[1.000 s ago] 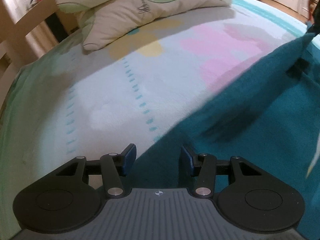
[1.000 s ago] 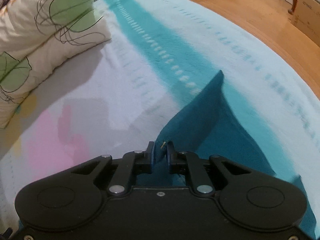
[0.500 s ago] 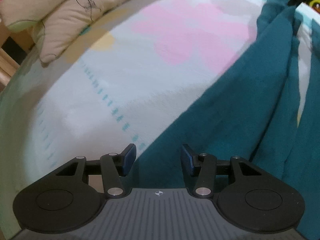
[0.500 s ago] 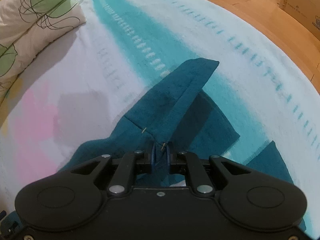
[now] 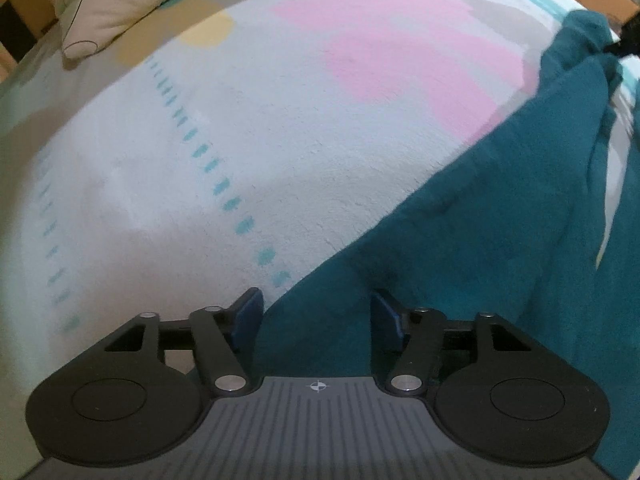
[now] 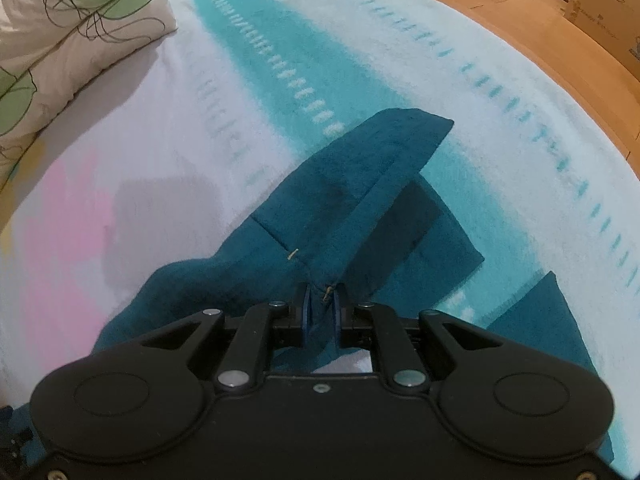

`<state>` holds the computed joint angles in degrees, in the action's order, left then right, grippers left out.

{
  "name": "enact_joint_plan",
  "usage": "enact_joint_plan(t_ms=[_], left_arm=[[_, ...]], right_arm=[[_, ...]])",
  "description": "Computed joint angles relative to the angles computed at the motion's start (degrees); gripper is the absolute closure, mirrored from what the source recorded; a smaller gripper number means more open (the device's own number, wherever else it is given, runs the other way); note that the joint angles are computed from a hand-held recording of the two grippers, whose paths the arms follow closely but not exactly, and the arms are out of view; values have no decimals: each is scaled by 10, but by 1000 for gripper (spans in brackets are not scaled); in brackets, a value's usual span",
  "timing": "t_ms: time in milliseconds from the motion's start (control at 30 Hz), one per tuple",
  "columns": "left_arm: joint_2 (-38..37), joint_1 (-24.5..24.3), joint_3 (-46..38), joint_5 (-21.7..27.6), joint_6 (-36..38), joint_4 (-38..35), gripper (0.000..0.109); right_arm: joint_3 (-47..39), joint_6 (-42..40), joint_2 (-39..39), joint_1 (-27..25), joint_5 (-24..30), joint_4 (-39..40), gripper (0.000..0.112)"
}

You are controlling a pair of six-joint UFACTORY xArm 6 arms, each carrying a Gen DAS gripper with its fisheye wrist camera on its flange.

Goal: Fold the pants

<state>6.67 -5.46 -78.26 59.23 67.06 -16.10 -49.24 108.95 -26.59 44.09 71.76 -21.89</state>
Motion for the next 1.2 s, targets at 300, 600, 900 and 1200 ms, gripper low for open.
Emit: enact_joint_plan(t_ms=[300,600,900,1200], left_arm=[[-16,-8,20,-13,-11,-9,62],[-183,-53,254,-223,31,31,105],[-229,-32,227,-216,-37,-8,105],[-343,7,258,-179,-57,-21,105]], right_arm=[[-1,-4,20,6,-6,2,95],[0,2,16,14,-1,-9,95],[0,19,-7,36,7,-41,95],[-50,41,-15,113,64,-91,95]])
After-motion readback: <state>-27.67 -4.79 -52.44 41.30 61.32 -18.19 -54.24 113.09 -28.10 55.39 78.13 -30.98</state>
